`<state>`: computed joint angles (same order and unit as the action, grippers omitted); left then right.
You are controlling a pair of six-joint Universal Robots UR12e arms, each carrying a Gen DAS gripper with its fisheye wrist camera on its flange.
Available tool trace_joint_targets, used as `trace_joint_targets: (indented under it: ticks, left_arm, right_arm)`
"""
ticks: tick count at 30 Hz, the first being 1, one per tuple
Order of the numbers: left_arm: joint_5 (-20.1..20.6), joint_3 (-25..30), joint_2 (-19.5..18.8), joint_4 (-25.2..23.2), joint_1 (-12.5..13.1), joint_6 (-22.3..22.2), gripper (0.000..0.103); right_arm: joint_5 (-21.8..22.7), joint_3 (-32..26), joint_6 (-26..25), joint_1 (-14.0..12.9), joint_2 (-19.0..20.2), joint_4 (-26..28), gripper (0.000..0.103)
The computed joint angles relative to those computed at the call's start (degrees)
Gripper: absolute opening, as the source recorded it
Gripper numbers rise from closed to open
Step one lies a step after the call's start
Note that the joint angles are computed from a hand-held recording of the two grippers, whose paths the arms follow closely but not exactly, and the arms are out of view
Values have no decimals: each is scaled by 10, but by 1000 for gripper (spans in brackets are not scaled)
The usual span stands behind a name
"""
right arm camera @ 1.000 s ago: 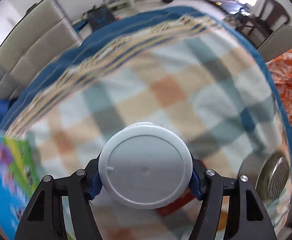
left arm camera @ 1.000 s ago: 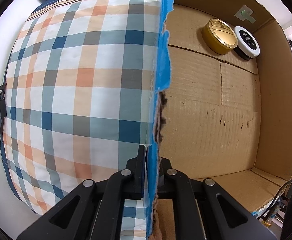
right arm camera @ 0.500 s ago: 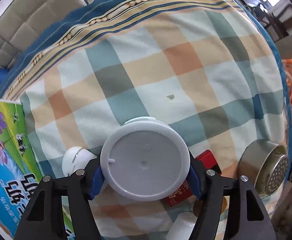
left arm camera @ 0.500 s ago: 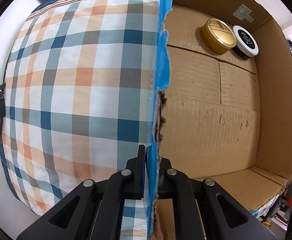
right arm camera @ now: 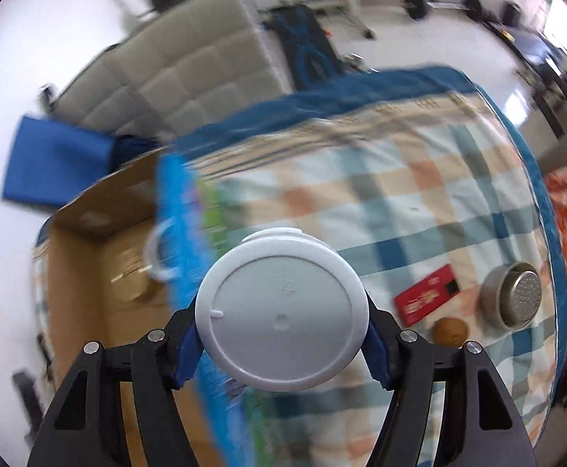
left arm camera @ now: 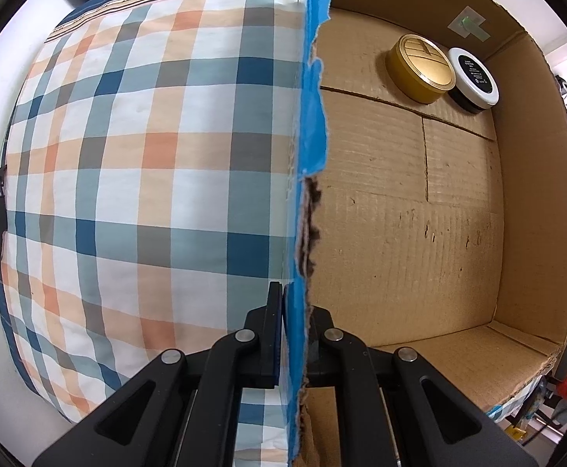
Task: Organize rigid objects
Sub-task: 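Carry the white jar into the box and open the right tool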
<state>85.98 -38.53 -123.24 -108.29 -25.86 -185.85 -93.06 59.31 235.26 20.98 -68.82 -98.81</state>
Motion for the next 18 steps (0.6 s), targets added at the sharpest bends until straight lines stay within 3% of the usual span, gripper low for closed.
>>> trace_joint_targets:
  ticks: [9,14,18]
  left_arm:
    - [2,4,-3,-1,-2,-1,4]
    - [0,3,-3,1,-2,-3,4]
    - [-3,0,-1,2,0,-3,4]
  right_arm:
    - [32,-131,-76,54,79,33,70]
    - [52,-179,-89,65,116,45,70]
    - [66,-185,-95,65,130,39,70]
